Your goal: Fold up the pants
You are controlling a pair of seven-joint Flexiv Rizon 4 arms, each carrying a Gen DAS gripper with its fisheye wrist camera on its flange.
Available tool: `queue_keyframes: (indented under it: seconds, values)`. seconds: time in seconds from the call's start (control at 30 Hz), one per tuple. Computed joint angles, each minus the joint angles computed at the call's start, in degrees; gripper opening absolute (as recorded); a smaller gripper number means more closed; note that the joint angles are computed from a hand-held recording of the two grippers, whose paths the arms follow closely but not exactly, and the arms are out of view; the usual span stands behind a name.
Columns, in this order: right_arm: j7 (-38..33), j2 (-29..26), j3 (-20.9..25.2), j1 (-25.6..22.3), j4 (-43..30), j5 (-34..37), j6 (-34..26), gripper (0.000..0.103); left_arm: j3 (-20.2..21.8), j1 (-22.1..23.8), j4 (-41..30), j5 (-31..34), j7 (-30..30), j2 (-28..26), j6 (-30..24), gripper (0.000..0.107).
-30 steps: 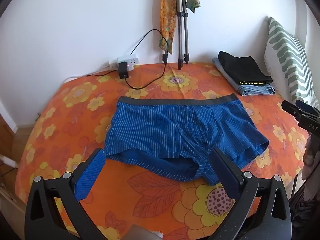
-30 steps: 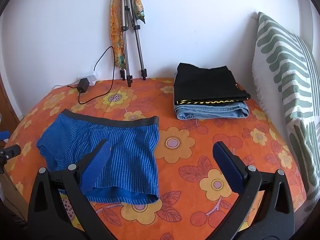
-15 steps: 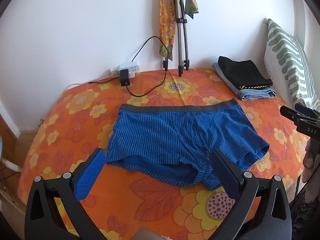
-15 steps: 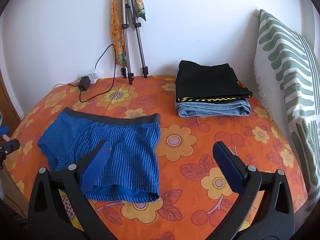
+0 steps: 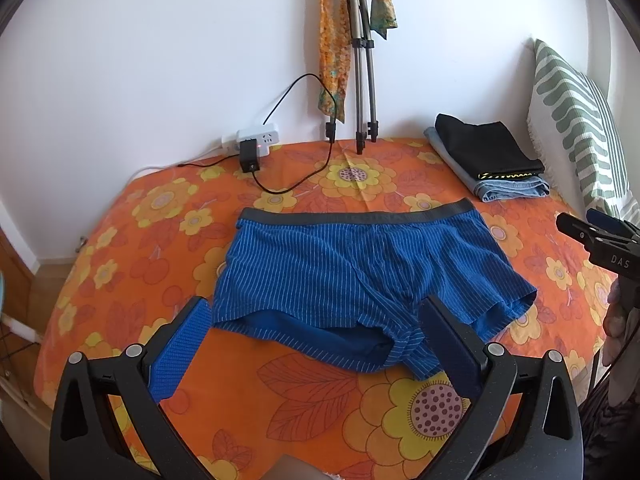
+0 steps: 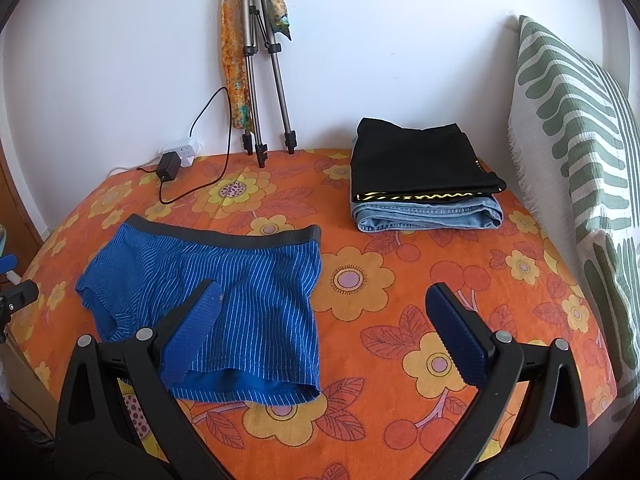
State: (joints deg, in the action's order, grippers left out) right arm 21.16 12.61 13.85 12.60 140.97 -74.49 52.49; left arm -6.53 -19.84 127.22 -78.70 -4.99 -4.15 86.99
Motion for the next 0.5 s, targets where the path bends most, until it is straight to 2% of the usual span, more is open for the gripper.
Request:
queue_keyframes:
  seconds: [0.5]
  values:
    - [0.1, -0.1, -0.2, -0.2, 0.0, -0.2, 0.3, 0.103, -0.2, -1.2, -0.3, -2.6, 2.0, -0.2, 1.7, 0.103]
